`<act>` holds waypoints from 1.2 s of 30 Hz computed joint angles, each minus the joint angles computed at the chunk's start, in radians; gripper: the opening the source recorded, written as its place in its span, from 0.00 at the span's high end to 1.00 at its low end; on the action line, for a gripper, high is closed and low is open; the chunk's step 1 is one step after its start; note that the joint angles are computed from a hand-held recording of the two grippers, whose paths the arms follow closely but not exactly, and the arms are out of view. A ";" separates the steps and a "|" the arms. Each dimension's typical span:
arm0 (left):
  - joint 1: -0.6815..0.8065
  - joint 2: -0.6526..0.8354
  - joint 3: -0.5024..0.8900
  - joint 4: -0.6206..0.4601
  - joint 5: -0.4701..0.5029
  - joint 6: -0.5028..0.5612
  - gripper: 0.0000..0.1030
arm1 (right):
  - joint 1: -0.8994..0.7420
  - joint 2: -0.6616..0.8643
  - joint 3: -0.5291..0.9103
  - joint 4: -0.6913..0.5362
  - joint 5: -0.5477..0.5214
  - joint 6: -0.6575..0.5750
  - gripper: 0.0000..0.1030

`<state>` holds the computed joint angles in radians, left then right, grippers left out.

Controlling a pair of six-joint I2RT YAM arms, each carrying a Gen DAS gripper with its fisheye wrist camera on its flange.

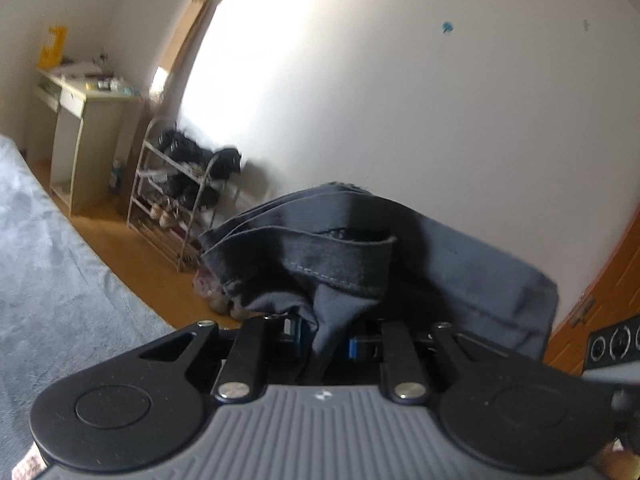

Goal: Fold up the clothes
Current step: 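Lift the folded sweatpants with both grippers and carry toward the clothes pile, then lower the sweatpants onto the plaid shirt stack and open both grippers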

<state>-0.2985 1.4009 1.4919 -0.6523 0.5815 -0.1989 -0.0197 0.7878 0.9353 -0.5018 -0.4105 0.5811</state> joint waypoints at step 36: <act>-0.206 1.120 0.879 -0.184 -0.213 0.150 0.81 | -0.483 1.004 -0.026 0.572 -0.430 -0.139 0.86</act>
<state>-0.5049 2.5211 2.3713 -0.8358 0.3684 -0.0487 -0.5024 1.7914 0.9092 0.0697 -0.8406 0.4424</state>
